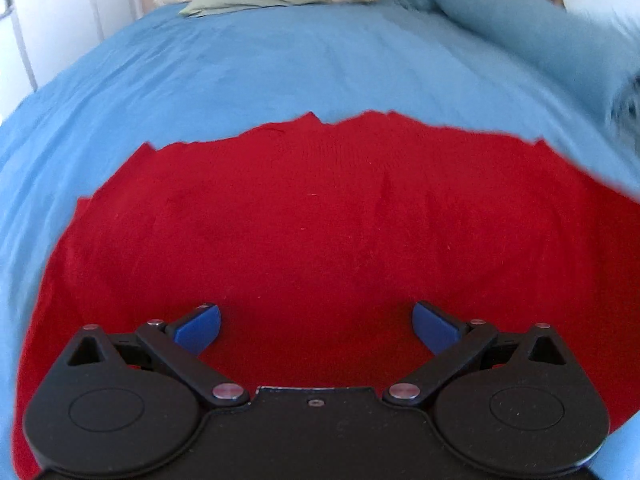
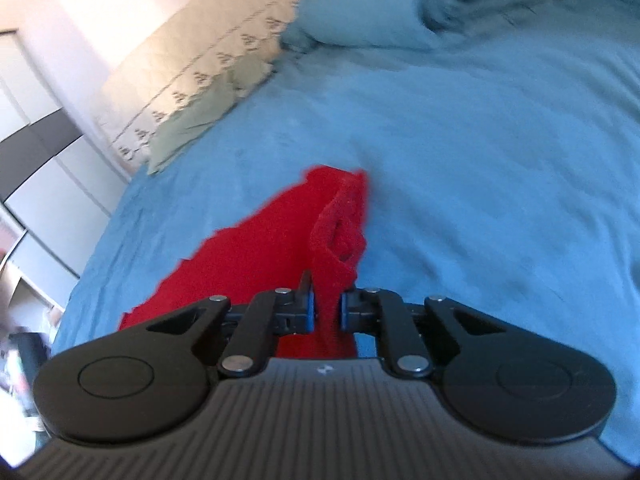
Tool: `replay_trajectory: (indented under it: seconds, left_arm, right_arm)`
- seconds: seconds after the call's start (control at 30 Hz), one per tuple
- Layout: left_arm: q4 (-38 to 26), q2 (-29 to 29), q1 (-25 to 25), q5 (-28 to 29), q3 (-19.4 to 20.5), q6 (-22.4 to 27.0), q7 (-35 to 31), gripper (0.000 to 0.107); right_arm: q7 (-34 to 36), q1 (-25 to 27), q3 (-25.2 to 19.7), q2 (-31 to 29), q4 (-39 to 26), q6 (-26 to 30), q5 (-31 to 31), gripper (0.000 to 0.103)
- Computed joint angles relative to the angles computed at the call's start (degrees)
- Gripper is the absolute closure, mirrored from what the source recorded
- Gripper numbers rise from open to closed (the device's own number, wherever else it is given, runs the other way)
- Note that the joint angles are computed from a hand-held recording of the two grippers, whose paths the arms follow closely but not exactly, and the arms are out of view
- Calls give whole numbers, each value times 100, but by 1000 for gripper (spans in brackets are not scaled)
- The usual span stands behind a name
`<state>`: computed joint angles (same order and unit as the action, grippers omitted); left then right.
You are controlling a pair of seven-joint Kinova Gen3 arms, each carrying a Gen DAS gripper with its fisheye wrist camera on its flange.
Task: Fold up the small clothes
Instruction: 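Lift the hem with both grippers and fold it over toward the collar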
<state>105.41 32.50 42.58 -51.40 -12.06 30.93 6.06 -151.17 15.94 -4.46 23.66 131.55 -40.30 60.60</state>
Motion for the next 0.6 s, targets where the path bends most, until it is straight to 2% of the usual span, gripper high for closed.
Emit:
replay_trajectory:
  seconds: [0.1,0.17,0.2,0.27,0.37,0.43,0.5,0.6]
  left_arm:
    - [191,-306,-767,28,602,-293,-481,5]
    - [690,-744,-1067,-225,692,-759,-356,5]
    - [956,-981,-1062,-373,579,-912,-153,5]
    - [1487,-1465,-797,-487,94,-1055,57,5]
    - [2269,-2160,-440,-421,-649,-1392,-158,5]
    - [2695,-2492,-71,-611,-1086,-1316,4,5]
    - [3090,-2755,49,-927,-1169,-1183,422,5]
    - [3612,-2993,-173,-1427,-969,-1247,1120,5]
  right_arm:
    - [-293,-265,-177,-366,-118,166,174,77]
    - [-539,-526,-277,-535,-266,201,367,77]
    - [-600,-684,-316,-614,-329,190,435,77]
    - [-664,-1002,-391,-725,-460,79,652,77]
    - [-464,-1517,-394,-755,-559,-357,1101,77]
    - [-398,-1764,-539,-568,-668,-569,1568,77]
    - [-450,-2192,-558,-352,-785,-417,1940,78]
    - [-439,-2988,-504,146,-994,264,2120,78]
